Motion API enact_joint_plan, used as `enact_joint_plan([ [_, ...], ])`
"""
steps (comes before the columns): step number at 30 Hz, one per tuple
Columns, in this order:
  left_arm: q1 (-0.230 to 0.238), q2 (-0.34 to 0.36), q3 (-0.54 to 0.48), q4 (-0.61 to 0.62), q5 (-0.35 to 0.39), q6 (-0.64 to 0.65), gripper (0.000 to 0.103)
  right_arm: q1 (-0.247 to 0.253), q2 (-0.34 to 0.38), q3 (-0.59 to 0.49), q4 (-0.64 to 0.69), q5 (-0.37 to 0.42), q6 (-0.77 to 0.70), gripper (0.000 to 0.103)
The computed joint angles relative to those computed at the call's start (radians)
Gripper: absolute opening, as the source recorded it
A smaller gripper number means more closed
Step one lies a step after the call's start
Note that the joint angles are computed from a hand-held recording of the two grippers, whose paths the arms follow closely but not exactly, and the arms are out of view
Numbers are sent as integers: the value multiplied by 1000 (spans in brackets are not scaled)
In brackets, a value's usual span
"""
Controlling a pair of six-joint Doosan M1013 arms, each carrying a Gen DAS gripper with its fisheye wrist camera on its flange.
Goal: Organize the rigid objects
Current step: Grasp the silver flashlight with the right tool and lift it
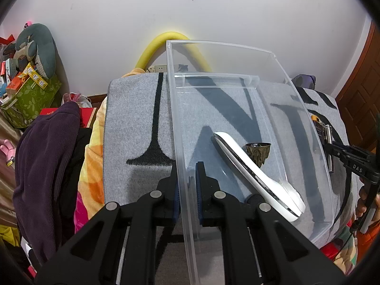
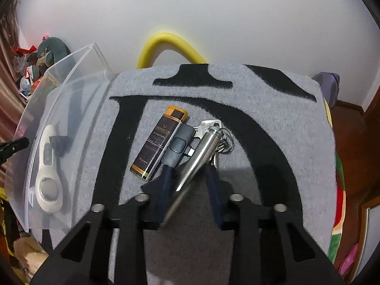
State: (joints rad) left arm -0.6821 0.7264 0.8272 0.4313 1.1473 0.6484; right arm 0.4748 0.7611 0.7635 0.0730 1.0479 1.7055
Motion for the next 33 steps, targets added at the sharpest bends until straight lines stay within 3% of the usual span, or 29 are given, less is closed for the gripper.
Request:
enact_joint_plan([
  [5, 0, 0, -1, 0, 2, 2, 9, -2, -14, 28, -1, -19, -13, 15],
  [19, 0, 0, -1, -1, 1, 2, 9, -3, -118, 152, 32, -140, -83, 14],
  [26, 0, 1, -1, -3, 0, 1, 9, 18, -146, 136, 69, -228, -148, 14],
  [33, 1, -1, 0, -8, -6, 0, 9, 49, -114, 44, 155, -253, -250, 14],
])
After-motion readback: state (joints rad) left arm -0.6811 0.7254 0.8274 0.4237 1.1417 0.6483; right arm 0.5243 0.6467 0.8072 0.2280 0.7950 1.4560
